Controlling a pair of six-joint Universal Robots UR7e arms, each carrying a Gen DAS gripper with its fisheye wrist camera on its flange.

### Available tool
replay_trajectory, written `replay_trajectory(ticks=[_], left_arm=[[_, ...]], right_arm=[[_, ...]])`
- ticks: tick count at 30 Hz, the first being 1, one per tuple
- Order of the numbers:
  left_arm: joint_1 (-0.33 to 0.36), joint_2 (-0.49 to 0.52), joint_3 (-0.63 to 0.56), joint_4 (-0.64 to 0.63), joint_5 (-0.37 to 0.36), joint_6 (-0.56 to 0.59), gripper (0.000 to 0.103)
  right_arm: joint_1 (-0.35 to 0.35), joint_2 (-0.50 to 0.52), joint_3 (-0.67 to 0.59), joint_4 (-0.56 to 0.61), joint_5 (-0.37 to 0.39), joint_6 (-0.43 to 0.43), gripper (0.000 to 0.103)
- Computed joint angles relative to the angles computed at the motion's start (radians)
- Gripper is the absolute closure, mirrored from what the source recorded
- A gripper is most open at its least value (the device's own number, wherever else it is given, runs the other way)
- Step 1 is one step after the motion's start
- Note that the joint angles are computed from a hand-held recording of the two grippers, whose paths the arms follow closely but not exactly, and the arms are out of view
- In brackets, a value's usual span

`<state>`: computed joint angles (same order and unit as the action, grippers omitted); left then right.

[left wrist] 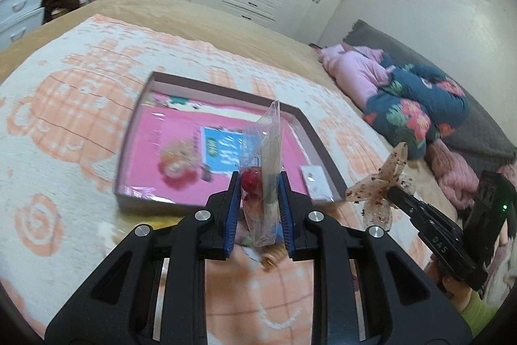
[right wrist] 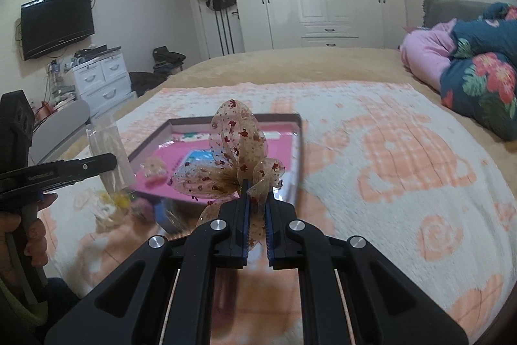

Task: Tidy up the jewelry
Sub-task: 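Place the clear bag in the box with the left gripper while the right gripper places the dotted bow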

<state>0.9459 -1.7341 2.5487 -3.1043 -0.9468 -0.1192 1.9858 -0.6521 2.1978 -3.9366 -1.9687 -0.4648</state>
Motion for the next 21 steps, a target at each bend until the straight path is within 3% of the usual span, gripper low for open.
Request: replay_trajectory(ticks=[8,21], left_arm=[[0.074,0.025,-0.06,-0.036,-0.027,0.021,0.088],[0.166,0.195,-0.16,-0.084,-0.138,0.023,0.088]], right_arm=[[0.024,0.048,-0.112,0.076,-0.004,-0.012,0.095],[0.0,0.093,-0.253,0.187,-0.079,-0.019,0.095]])
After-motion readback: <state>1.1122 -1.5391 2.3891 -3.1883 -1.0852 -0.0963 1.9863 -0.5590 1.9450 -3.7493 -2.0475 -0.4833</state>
